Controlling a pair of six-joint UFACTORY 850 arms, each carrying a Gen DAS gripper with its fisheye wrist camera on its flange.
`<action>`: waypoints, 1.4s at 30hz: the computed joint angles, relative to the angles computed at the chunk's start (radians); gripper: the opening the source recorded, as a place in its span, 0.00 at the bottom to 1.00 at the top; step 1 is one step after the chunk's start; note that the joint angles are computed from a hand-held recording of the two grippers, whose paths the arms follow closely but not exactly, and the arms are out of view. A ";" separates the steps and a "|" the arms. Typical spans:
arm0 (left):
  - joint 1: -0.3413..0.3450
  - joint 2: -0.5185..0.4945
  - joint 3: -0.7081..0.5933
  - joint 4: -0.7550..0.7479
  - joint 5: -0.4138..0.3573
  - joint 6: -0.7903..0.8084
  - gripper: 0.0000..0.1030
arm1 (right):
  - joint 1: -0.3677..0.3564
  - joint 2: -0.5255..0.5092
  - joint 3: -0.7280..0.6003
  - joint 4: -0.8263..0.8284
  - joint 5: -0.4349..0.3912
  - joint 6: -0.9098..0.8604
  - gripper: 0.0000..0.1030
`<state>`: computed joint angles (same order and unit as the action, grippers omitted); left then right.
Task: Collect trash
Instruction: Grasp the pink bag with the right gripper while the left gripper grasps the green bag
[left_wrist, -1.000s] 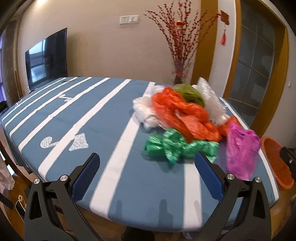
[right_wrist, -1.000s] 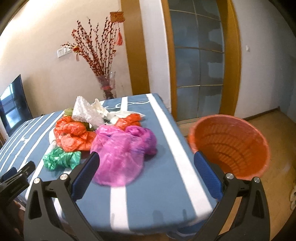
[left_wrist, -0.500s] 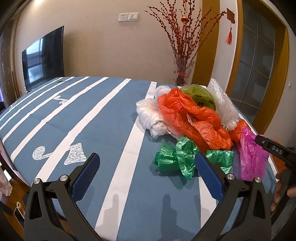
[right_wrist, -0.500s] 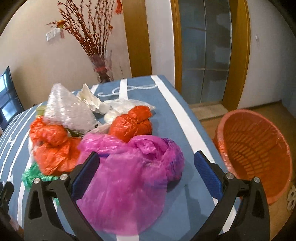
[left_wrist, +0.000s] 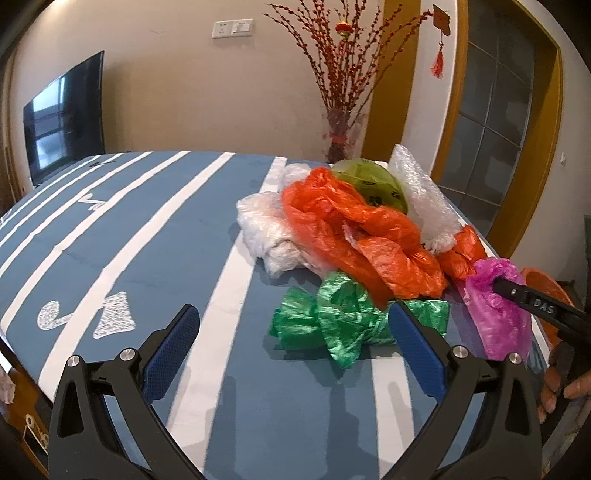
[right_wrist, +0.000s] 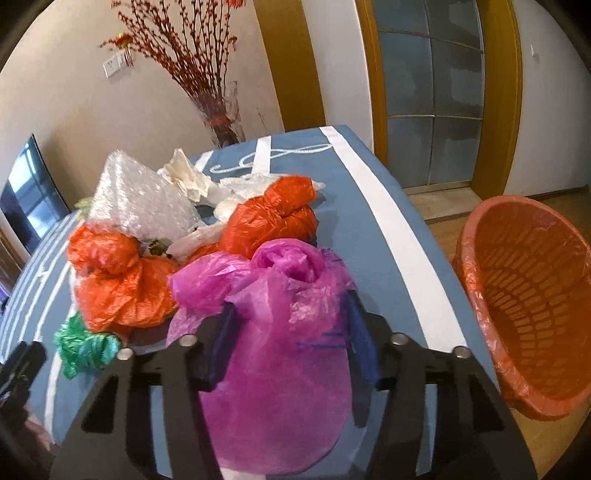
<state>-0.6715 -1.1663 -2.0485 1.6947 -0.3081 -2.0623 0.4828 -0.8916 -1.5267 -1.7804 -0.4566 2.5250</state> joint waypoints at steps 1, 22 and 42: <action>-0.001 -0.006 -0.011 -0.028 0.003 0.030 0.98 | 0.000 0.012 0.019 -0.030 -0.002 0.035 0.46; -0.015 -0.302 -0.554 -1.108 -0.107 1.205 0.86 | 0.020 0.107 0.181 -0.216 -0.054 0.232 0.24; -0.007 -0.132 -0.236 -1.352 0.183 1.456 0.28 | 0.025 0.132 0.216 -0.210 -0.063 0.248 0.25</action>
